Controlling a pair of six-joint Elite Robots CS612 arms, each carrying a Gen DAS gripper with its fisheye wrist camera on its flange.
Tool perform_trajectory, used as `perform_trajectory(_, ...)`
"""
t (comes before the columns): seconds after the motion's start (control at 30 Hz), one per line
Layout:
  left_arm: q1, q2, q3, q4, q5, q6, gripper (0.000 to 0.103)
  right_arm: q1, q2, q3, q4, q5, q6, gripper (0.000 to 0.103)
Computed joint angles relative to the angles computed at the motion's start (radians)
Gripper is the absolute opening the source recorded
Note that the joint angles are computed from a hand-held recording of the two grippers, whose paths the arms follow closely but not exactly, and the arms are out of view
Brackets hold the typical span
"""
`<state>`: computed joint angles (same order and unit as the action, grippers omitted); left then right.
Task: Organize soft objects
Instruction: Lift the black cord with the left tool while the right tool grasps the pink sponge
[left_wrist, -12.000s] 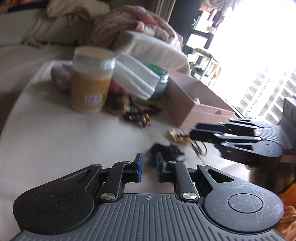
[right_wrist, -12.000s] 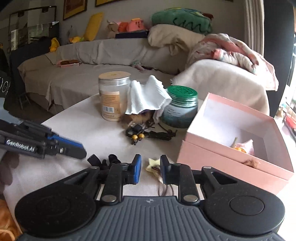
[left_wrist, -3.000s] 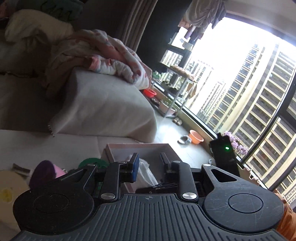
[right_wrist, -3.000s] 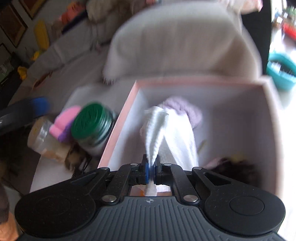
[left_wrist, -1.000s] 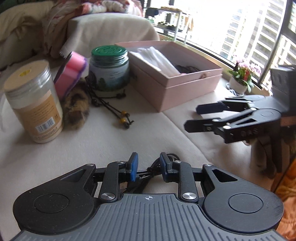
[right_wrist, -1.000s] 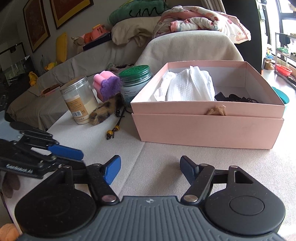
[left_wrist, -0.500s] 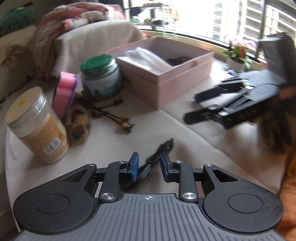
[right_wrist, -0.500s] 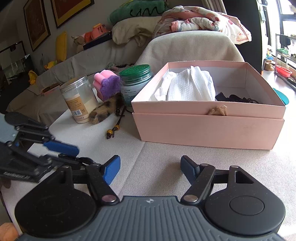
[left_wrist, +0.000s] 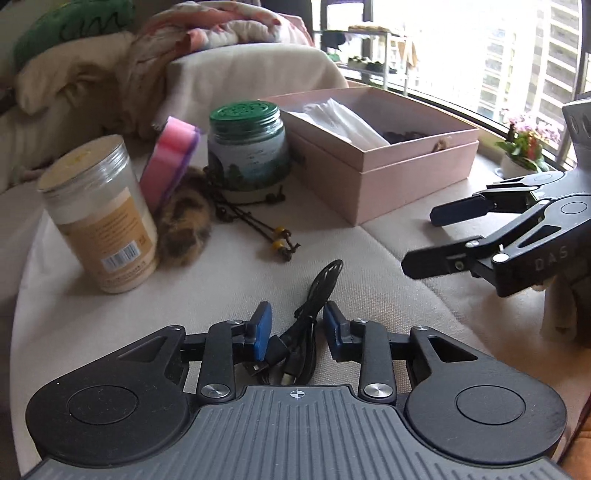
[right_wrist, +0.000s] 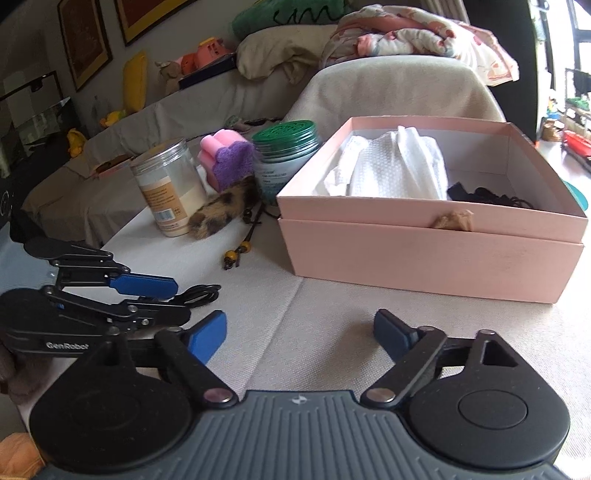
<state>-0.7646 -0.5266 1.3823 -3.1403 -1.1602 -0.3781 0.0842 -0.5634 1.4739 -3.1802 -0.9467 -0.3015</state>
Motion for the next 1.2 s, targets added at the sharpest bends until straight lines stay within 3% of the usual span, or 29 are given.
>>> perform_trajectory(0.07, 0.005, 0.001, 0.005, -0.02, -0.011, -0.025, 0.032, -0.006, 0.002, -0.011, 0.041, 0.043, 0.008, 0.102)
perform_trajectory(0.1, 0.003, 0.003, 0.009, -0.035, 0.003, -0.038, 0.024, -0.006, 0.002, -0.014, 0.049, 0.05, 0.025, 0.103)
perform_trajectory(0.17, 0.001, 0.007, 0.016, -0.063, 0.021, -0.05, 0.018, 0.008, -0.008, -0.012, 0.066, -0.002, 0.009, 0.103)
perform_trajectory(0.23, 0.003, 0.002, 0.035, -0.088, 0.029, -0.083, 0.017, 0.029, -0.027, -0.018, 0.146, -0.072, -0.114, 0.101)
perform_trajectory(0.3, 0.003, -0.008, 0.064, -0.117, 0.069, -0.126, 0.017, 0.037, -0.041, -0.024, 0.183, -0.076, -0.191, 0.083)
perform_trajectory(0.47, 0.014, -0.024, 0.127, -0.158, 0.168, -0.285, 0.017, 0.075, -0.047, -0.046, -0.034, -0.07, -0.405, 0.085)
perform_trajectory(0.53, 0.02, -0.025, 0.144, -0.181, 0.167, -0.345, 0.017, 0.099, -0.032, -0.097, -0.026, -0.073, -0.521, 0.085)
perform_trajectory(0.63, 0.027, -0.022, 0.155, -0.234, 0.145, -0.359, 0.017, 0.141, 0.014, -0.188, -0.034, -0.121, -0.692, 0.085)
perform_trajectory(0.73, 0.029, -0.019, 0.166, -0.277, 0.127, -0.348, 0.017, 0.173, 0.05, -0.278, 0.078, -0.178, -0.806, 0.085)
perform_trajectory(0.93, 0.037, -0.009, 0.179, -0.361, 0.102, -0.376, 0.017, 0.213, 0.12, -0.412, 0.169, -0.312, -0.825, 0.083)
perform_trajectory(0.97, 0.039, -0.007, 0.178, -0.368, 0.103, -0.392, 0.017, 0.216, 0.126, -0.421, 0.174, -0.326, -0.819, 0.072)
perform_trajectory(1.0, 0.04, -0.007, 0.182, -0.379, 0.102, -0.407, 0.017, 0.217, 0.128, -0.426, 0.191, -0.338, -0.815, 0.053)
perform_trajectory(1.03, 0.042, -0.007, 0.184, -0.387, 0.103, -0.417, 0.017, 0.219, 0.128, -0.427, 0.208, -0.355, -0.808, 0.054)
perform_trajectory(1.1, 0.045, -0.02, 0.196, -0.382, 0.13, -0.423, 0.017, 0.218, 0.125, -0.415, 0.178, -0.348, -0.786, 0.053)
perform_trajectory(1.2, 0.052, -0.052, 0.211, -0.366, 0.234, -0.389, 0.017, 0.212, 0.119, -0.379, 0.02, -0.333, -0.753, 0.053)
